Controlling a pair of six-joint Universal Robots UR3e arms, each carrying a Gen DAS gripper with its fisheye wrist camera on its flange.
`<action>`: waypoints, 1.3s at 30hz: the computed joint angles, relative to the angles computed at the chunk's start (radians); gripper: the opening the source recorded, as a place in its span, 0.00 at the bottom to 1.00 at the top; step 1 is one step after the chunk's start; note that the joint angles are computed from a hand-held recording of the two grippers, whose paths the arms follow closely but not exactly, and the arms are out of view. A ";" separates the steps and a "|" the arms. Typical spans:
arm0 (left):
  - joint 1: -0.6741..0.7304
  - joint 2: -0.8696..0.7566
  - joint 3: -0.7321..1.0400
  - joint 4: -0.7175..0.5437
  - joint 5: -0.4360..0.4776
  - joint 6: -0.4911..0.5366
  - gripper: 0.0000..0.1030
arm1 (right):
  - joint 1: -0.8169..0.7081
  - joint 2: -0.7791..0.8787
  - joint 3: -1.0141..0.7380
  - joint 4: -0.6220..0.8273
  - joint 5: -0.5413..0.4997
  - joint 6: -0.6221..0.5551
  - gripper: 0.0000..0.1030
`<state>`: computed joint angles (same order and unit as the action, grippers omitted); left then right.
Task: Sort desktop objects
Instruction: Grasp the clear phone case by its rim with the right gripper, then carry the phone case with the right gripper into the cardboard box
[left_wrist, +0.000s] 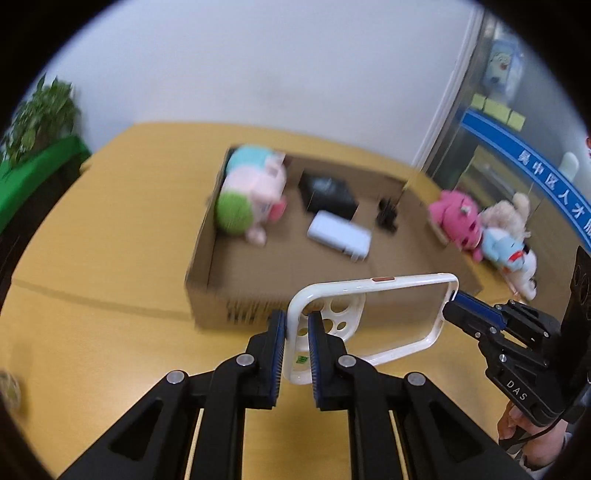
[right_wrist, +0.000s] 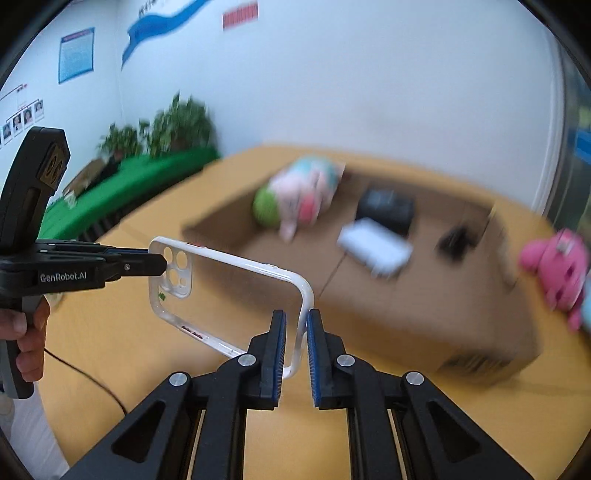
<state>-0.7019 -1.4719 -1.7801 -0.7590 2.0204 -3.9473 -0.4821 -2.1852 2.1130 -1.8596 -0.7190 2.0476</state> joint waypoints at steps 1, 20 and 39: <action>0.027 -0.015 0.044 0.001 -0.005 0.051 0.11 | 0.013 0.037 -0.029 -0.045 0.005 0.027 0.10; 0.412 -0.205 0.094 0.059 -0.303 0.279 0.11 | 0.402 0.836 -0.481 -0.557 -0.253 0.500 0.10; 0.342 -0.461 0.456 -0.417 -0.102 0.291 0.17 | 0.532 1.040 -0.665 -0.363 -0.410 0.540 0.14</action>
<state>-0.3603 -1.9329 -1.3241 -1.1762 1.9185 -3.6559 0.0499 -1.1451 1.4479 -2.2230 -1.1287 2.5878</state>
